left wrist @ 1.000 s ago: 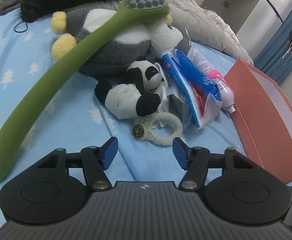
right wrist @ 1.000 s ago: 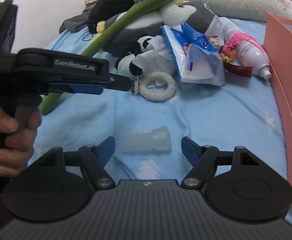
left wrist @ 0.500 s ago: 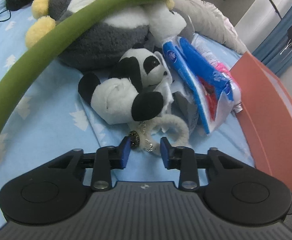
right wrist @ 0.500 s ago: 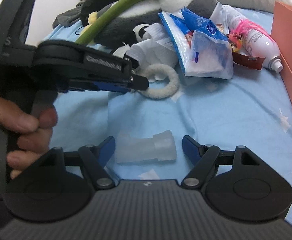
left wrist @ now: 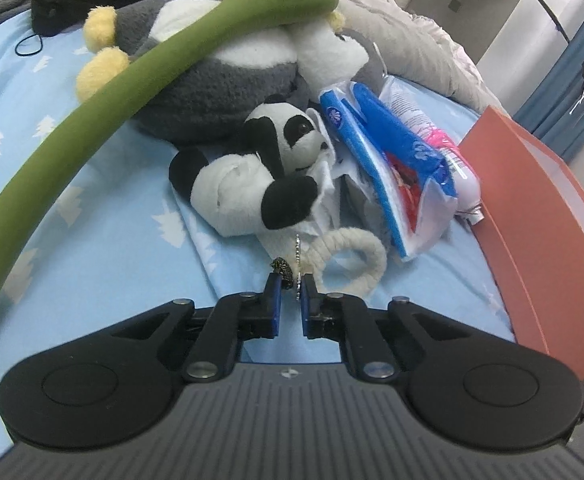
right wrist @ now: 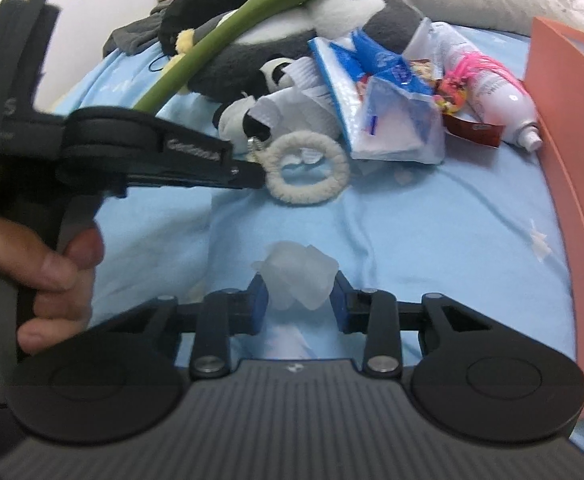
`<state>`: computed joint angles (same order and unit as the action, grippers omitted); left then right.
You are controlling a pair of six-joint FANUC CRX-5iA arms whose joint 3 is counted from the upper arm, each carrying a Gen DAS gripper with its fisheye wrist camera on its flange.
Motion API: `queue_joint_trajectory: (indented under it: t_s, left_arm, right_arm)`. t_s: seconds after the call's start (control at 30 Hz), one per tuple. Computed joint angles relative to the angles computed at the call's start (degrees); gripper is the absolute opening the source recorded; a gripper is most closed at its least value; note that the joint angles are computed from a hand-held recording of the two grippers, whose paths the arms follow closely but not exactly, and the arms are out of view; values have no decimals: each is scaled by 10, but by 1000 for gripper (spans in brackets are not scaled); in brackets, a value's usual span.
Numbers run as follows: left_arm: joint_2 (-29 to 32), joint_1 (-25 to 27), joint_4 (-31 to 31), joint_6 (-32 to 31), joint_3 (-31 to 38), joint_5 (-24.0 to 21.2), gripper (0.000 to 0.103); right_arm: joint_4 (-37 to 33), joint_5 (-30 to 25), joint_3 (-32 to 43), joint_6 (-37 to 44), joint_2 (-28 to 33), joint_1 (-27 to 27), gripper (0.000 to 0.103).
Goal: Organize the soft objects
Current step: 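Carry the silicone piece and rope ring keychain into the pink box and release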
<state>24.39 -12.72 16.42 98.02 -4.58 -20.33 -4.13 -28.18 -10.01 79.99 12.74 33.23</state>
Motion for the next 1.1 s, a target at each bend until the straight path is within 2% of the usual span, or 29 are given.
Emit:
queue_joint_trajectory:
  t_s: [0.07, 0.2, 0.27, 0.43, 0.57, 0.77, 1.1]
  left_arm:
    - [-11, -4, -20, 27, -5, 1, 12]
    - [-40, -6, -16, 33, -37, 10, 12]
    - [-51, -10, -34, 55, -42, 7, 12]
    - [-70, -20, -89, 119, -41, -13, 12]
    - [-82, -29, -123, 158, -34, -31, 12]
    - [-99, -41, -158, 193, -27, -38, 12]
    - [-121, -50, -131, 170, -17, -24, 12]
  right_arm:
    - [0, 5, -10, -3, -10, -1, 35]
    - [8, 17, -32, -20, -31, -3, 35]
    - [20, 24, -45, -35, -40, -3, 35]
    - [59, 45, -81, -92, -64, -6, 35]
    - [62, 45, -91, -109, -77, -12, 35]
    - [101, 68, -120, -152, -102, -14, 35]
    - [168, 107, -132, -201, -128, -30, 35]
